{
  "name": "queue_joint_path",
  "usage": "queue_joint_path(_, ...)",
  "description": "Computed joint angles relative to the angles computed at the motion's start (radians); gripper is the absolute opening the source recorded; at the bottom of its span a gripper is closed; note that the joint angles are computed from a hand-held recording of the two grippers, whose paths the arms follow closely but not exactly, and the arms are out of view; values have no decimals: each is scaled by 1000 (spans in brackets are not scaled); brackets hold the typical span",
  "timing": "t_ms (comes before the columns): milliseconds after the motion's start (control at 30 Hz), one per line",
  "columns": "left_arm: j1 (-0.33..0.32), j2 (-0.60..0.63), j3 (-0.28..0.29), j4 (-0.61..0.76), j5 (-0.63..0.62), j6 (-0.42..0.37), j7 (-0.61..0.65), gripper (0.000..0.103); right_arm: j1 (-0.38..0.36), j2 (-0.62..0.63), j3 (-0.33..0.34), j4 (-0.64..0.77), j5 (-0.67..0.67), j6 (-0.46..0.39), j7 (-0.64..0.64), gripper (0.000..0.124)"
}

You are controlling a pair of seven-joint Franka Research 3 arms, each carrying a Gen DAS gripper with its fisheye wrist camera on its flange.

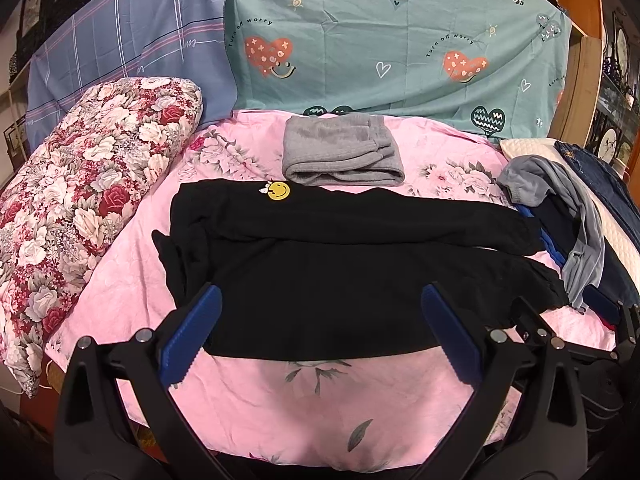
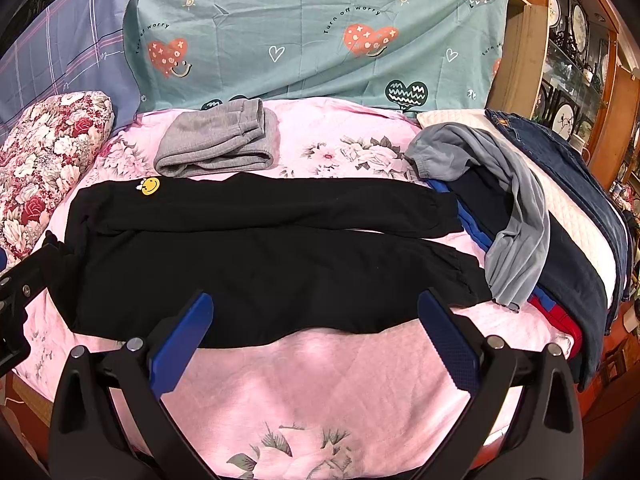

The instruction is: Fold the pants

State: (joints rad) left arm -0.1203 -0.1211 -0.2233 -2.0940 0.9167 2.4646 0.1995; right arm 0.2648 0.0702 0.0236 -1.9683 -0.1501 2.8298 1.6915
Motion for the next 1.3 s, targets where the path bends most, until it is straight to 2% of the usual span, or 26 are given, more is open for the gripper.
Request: queue_joint_path(1300, -4, -1, 0, -5, -11, -20, -1, 101, 1, -9, 5, -16, 8, 0, -2, 102)
